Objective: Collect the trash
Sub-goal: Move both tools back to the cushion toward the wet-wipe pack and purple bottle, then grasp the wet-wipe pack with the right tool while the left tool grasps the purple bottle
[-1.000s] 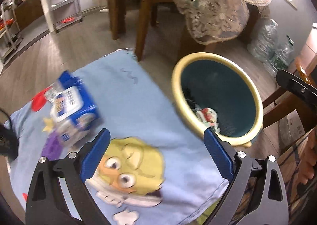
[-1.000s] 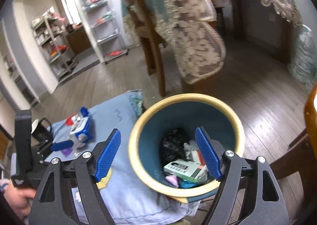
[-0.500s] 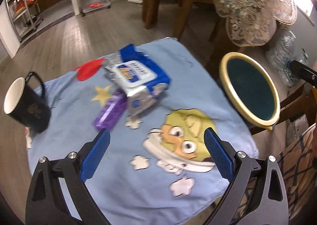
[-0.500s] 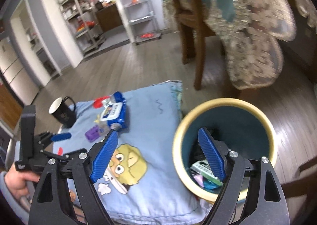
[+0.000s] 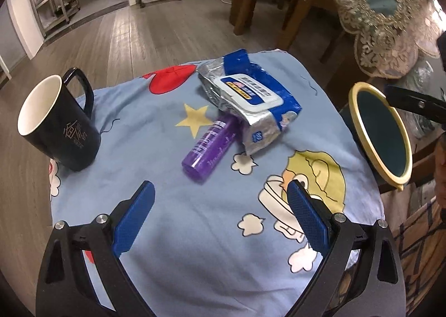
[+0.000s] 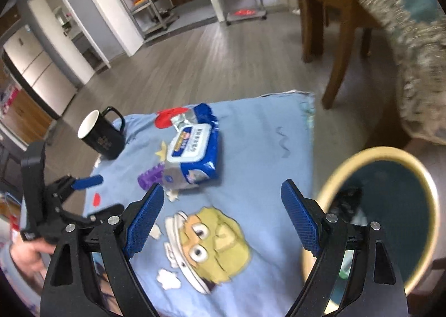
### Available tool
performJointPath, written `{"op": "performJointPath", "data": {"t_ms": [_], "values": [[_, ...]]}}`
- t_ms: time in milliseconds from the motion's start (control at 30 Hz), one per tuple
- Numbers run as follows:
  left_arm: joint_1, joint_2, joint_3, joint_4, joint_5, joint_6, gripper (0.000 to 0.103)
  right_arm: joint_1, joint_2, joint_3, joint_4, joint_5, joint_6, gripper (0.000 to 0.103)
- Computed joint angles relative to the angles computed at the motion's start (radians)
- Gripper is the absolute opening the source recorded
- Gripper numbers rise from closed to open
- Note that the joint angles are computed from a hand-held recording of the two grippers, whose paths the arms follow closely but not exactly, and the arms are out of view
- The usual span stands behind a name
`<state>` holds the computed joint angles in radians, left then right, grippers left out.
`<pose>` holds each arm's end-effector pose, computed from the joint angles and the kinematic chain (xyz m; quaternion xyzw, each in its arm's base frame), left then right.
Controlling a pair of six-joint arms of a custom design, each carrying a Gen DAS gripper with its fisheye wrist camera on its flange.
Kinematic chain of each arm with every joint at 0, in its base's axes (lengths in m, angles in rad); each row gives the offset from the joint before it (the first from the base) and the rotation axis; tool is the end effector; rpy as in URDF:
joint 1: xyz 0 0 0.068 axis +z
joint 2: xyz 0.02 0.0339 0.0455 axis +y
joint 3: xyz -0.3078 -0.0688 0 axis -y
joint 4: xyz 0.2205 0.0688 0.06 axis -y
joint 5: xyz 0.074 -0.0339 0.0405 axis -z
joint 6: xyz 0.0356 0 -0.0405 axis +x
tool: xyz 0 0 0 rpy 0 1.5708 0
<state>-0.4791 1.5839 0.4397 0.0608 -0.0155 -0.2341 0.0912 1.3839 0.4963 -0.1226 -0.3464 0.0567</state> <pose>0.1966 -0.1015 0.1485 0.1167 0.9634 -0.0772 0.2287 0.2037 0.0308 0.1918 -0.0640 0.9456 0.1853 0.2595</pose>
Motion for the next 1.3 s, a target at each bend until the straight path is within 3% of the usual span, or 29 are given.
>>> {"op": "performJointPath", "data": {"t_ms": [67,133,200,567,667,767,800,1133,1233,1300], "values": [[0.025,0.028,-0.004,0.027,0.0,0.012,0.094,0.015,0.074,0.017,0.051,-0.007,0.023,0.085],[0.044,0.049,0.001,0.032,0.003,0.019,0.094,0.025,0.182,0.049,0.105,-0.025,0.046,0.072],[0.061,0.071,0.01,0.045,0.015,0.031,0.094,0.032,0.272,0.087,0.128,-0.029,0.067,0.065],[0.049,0.242,0.118,0.058,-0.016,0.085,0.088,0.071,0.588,0.262,0.18,-0.085,0.122,0.054],[0.042,0.264,0.131,0.06,-0.021,0.086,0.088,0.077,0.635,0.291,0.181,-0.113,0.115,0.035],[0.049,0.287,0.141,0.062,-0.026,0.092,0.088,0.063,0.648,0.288,0.197,-0.14,0.116,0.008],[0.052,0.298,0.146,0.063,-0.024,0.093,0.088,0.052,0.646,0.285,0.198,-0.159,0.113,0.005],[0.029,0.402,0.222,0.043,-0.059,0.12,0.082,-0.026,0.493,0.154,0.259,-0.137,0.073,0.004],[0.018,0.434,0.249,0.016,-0.07,0.129,0.07,-0.048,0.437,0.108,0.257,-0.122,0.052,0.004],[0.013,0.453,0.264,-0.006,-0.062,0.141,0.053,-0.07,0.398,0.079,0.247,-0.12,0.033,0.004]]}}
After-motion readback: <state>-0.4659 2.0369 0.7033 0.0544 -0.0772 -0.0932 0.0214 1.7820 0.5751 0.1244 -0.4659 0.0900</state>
